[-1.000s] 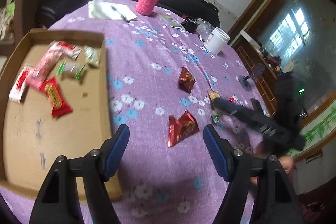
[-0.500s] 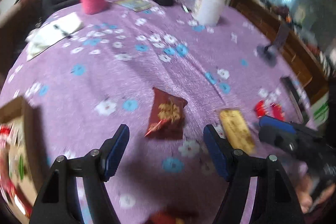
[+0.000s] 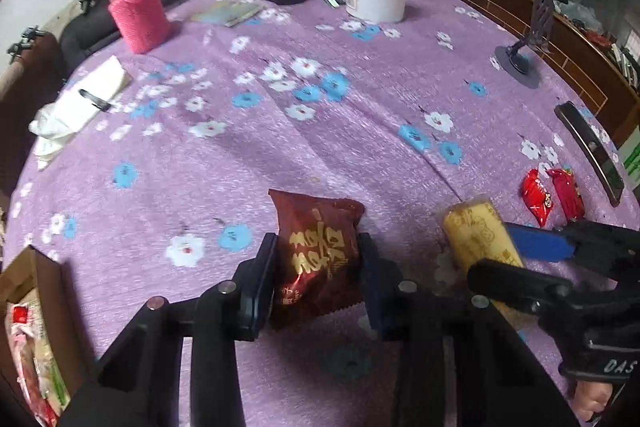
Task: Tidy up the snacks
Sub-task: 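Carry both snacks to the cardboard box and release them inside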
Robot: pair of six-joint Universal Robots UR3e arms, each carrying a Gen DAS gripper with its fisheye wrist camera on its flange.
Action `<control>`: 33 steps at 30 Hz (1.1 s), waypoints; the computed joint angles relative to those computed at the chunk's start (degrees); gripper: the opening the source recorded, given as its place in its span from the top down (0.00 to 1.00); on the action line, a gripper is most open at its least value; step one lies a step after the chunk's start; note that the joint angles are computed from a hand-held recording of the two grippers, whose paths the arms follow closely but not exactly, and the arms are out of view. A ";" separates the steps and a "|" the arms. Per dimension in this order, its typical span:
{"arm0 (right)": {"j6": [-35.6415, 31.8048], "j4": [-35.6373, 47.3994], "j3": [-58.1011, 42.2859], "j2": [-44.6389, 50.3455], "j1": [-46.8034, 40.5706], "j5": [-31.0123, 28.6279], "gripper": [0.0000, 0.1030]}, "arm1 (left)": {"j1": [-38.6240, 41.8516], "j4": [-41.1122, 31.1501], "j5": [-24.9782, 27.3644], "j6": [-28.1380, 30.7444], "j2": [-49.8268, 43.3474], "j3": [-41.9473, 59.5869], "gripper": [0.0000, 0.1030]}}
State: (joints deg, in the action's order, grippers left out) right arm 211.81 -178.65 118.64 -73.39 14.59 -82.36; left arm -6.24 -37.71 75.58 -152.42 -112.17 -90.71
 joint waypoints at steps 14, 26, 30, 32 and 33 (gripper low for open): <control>-5.35 10.16 -12.54 6.45 10.69 -18.86 0.90 | 12.82 -2.65 -10.56 0.93 23.32 -17.31 0.64; -0.80 1.29 -4.80 -1.83 10.80 -15.37 0.90 | 54.01 -41.82 -28.62 29.81 52.61 -24.65 0.63; 0.69 6.92 -11.17 -0.80 14.95 -14.34 0.90 | 62.35 -42.84 -27.75 33.26 49.69 -24.49 0.63; 0.71 10.07 -16.33 1.74 17.16 -13.59 0.90 | 64.28 -40.43 -26.54 32.57 46.84 -24.82 0.63; 0.71 11.02 -18.10 2.78 17.91 -13.26 0.90 | 64.82 -39.58 -26.07 32.36 45.84 -24.91 0.63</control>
